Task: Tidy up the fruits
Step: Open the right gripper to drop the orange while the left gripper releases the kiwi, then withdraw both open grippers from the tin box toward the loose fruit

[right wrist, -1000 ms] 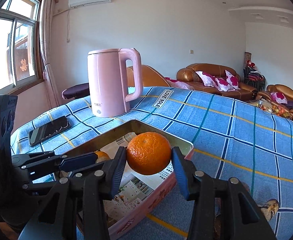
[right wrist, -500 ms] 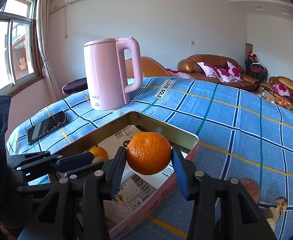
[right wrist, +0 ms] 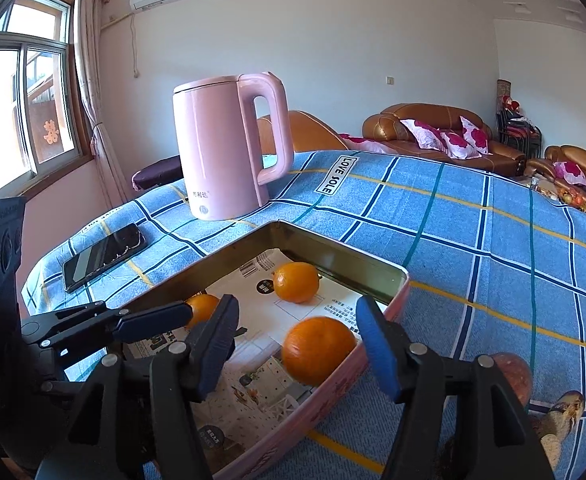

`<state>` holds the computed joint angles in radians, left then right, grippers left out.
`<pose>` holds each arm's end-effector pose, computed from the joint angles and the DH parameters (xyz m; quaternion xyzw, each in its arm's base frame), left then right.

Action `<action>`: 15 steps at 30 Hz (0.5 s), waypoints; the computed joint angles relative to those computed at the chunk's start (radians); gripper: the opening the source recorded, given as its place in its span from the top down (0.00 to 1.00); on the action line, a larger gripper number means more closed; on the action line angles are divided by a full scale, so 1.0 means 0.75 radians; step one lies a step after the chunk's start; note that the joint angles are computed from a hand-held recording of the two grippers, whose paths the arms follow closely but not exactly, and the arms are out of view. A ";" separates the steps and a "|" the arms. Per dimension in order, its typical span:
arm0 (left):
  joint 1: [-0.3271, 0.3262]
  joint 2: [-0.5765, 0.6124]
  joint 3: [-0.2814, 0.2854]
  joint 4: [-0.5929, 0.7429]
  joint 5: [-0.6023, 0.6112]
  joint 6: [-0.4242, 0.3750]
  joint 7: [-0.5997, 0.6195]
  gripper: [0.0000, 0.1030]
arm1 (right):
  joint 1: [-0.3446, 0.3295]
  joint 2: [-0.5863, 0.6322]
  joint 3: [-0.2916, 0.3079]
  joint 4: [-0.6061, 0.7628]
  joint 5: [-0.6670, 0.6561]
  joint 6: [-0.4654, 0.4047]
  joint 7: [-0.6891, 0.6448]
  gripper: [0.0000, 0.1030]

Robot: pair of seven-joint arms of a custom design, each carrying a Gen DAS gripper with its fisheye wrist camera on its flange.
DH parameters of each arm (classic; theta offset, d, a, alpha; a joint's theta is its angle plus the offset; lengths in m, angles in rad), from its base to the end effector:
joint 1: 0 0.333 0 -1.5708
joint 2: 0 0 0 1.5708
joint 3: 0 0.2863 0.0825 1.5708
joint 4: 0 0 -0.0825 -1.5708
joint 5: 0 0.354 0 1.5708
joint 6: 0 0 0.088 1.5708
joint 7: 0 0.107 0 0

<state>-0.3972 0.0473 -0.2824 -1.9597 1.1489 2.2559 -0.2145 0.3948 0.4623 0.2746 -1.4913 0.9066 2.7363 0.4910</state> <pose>0.4601 -0.3373 0.4735 -0.7472 0.4726 -0.2930 0.3641 0.5821 0.3752 0.4748 -0.8299 0.2626 -0.0827 0.4852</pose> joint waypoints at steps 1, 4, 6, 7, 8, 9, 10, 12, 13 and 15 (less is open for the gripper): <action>-0.003 -0.004 -0.002 -0.003 0.019 0.005 -0.005 0.28 | -0.005 -0.013 0.003 -0.015 0.010 0.011 -0.013 0.39; -0.009 -0.012 -0.007 -0.006 0.059 0.004 -0.028 0.22 | -0.040 -0.081 0.013 -0.093 0.079 0.055 -0.091 0.39; -0.012 -0.018 -0.010 -0.010 0.081 -0.003 -0.061 0.20 | -0.064 -0.133 0.004 -0.152 0.131 0.086 -0.131 0.39; -0.012 -0.022 -0.010 -0.015 0.089 0.004 -0.080 0.20 | -0.075 -0.160 -0.004 -0.182 0.157 0.101 -0.147 0.39; -0.010 -0.027 -0.010 -0.019 0.092 0.010 -0.094 0.20 | -0.084 -0.186 -0.015 -0.215 0.180 0.124 -0.162 0.39; -0.009 -0.029 -0.011 -0.020 0.095 0.012 -0.104 0.20 | -0.088 -0.211 -0.029 -0.247 0.196 0.152 -0.170 0.39; -0.009 -0.030 -0.012 -0.021 0.098 0.011 -0.113 0.20 | -0.094 -0.233 -0.042 -0.277 0.210 0.173 -0.175 0.39; -0.011 -0.029 -0.017 -0.021 0.105 0.005 -0.136 0.20 | -0.106 -0.269 -0.068 -0.325 0.225 0.184 -0.171 0.39; -0.011 -0.028 -0.017 -0.020 0.109 0.012 -0.150 0.20 | -0.107 -0.284 -0.081 -0.351 0.225 0.197 -0.161 0.39; -0.012 -0.018 -0.018 -0.011 0.114 0.029 -0.163 0.20 | -0.097 -0.302 -0.114 -0.394 0.177 0.208 -0.095 0.39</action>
<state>-0.4062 0.0340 -0.2959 -1.9682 1.2348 2.2775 -0.3367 0.3219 0.2362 0.1894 -1.7867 1.0390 2.8926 0.4201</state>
